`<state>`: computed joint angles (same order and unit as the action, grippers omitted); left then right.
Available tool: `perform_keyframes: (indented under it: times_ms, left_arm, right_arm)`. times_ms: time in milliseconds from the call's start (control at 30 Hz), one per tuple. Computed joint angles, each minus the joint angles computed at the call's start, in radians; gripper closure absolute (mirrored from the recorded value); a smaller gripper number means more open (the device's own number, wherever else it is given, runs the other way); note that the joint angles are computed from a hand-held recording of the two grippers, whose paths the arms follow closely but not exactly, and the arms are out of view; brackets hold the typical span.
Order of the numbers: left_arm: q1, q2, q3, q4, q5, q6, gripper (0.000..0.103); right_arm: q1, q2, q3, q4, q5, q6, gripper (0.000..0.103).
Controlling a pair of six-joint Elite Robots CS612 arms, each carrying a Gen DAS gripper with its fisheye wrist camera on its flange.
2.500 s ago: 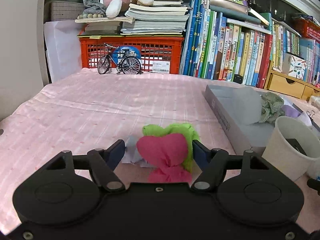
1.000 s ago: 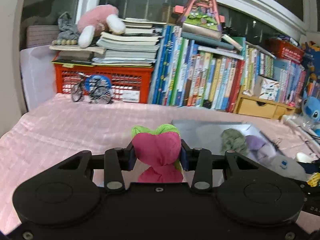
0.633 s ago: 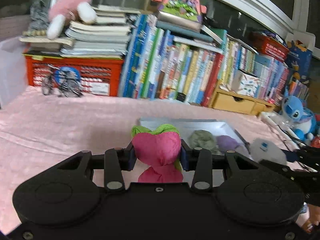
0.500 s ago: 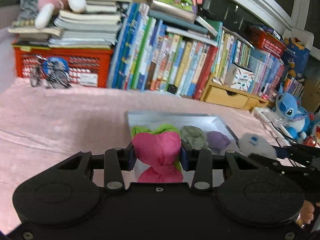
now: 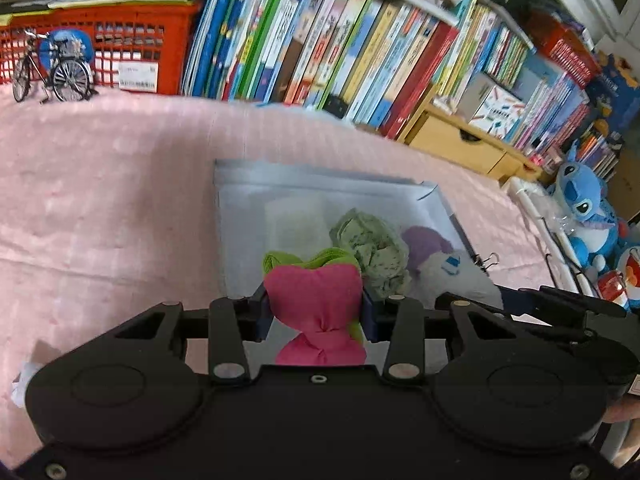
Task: Organize soft objects
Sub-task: 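Carry the plush and fluffy ball over the grey tray and lower them, then open both tools to drop the plush and fluffy ball into the tray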
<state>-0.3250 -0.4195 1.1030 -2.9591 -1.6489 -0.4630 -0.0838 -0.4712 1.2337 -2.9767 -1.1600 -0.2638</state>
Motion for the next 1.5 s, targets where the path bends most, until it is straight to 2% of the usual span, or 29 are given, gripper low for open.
perform_keyframes:
  times_ms: [200,533,900,1033,1167,1200,1267,1500]
  left_arm:
    - [0.002,0.035,-0.074,0.075,0.014,-0.004,0.063]
    - [0.005,0.067,-0.129,0.14,0.024,-0.012,0.063]
    - [0.007,0.079,-0.144,0.153,0.011,-0.013,0.061]
    - [0.008,0.073,-0.13,0.128,0.008,-0.018,0.059]
    - [0.007,0.057,-0.101,0.09,0.01,-0.014,0.048]
    - [0.006,0.052,-0.091,0.076,0.014,-0.008,0.045]
    - [0.003,0.04,-0.069,0.047,0.028,0.008,0.041]
    - [-0.016,-0.013,0.038,-0.099,0.105,0.083,0.031]
  right_arm:
    - [0.015,0.029,-0.064,0.104,-0.02,0.021,0.055]
    - [0.028,0.066,-0.132,0.183,-0.053,0.057,0.056]
    - [0.035,0.068,-0.139,0.194,-0.066,0.043,0.056]
    - [0.036,0.061,-0.128,0.173,-0.068,0.033,0.054]
    - [0.034,0.052,-0.111,0.145,-0.064,0.022,0.051]
    - [0.034,0.048,-0.105,0.131,-0.064,0.019,0.047]
    - [0.033,0.042,-0.093,0.104,-0.061,0.015,0.041]
    - [0.024,0.007,-0.02,-0.032,-0.033,-0.002,0.036]
